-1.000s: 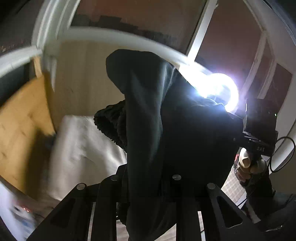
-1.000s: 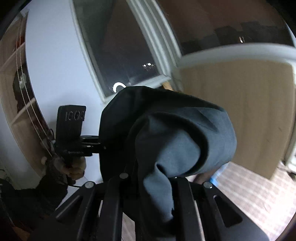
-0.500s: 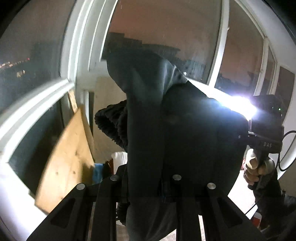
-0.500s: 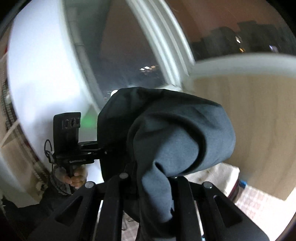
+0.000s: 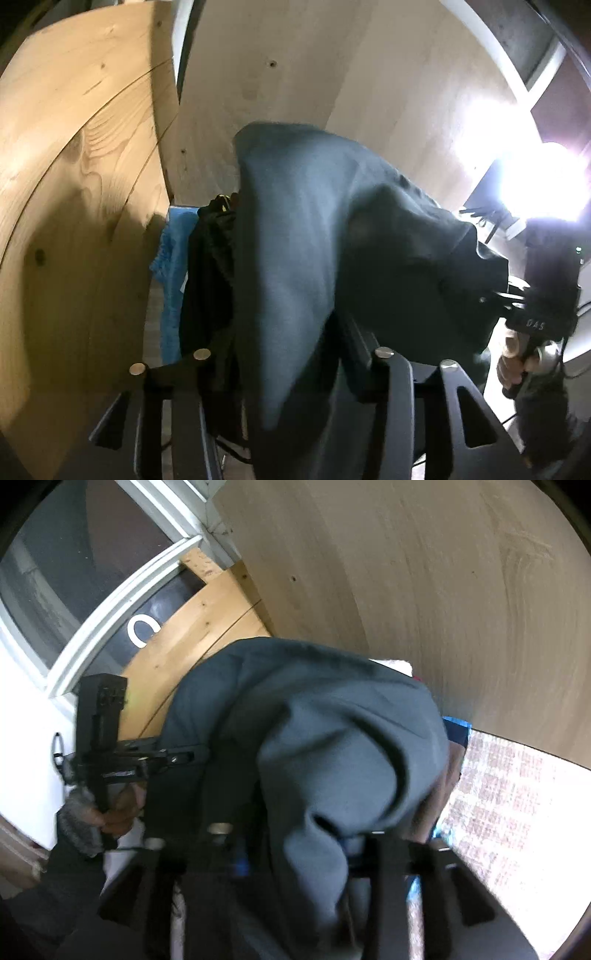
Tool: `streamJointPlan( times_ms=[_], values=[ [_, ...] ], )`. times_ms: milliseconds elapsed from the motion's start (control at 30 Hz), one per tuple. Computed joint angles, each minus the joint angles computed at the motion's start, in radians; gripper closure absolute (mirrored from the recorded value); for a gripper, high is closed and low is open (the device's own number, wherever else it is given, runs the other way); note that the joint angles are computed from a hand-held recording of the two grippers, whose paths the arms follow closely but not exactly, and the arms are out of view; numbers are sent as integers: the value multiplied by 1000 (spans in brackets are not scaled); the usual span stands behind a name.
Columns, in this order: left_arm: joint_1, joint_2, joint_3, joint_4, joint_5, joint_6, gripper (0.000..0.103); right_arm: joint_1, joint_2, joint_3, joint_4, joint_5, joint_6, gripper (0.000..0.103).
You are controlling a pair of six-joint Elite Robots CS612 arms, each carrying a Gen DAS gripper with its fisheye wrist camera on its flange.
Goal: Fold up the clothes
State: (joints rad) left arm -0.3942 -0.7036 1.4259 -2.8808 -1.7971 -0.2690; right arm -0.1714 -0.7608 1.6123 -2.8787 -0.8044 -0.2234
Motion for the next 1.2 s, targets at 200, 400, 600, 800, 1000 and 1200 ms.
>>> streamJointPlan(
  times_ms=[200, 400, 600, 800, 1000, 1200],
  values=[
    [-11, -37, 49, -49, 143, 17, 53, -79, -34, 71, -6, 217, -24, 34],
    [-47, -129, 150, -156, 285, 14, 57, -95, 75, -57, -45, 312, 289, 34],
    [-61, -90, 76, -69, 155, 128, 56, -57, 159, -229, 194, 365, 341, 34],
    [-45, -26, 7, 30, 163, 109, 60, -28, 95, -164, -139, 244, 315, 95],
    [-34, -27, 0, 36, 156, 98, 57, 10, 68, -202, -198, -21, 163, 98],
    [-43, -34, 17, 28, 171, 110, 56, -54, 121, -214, -124, 112, 410, 45]
  ],
)
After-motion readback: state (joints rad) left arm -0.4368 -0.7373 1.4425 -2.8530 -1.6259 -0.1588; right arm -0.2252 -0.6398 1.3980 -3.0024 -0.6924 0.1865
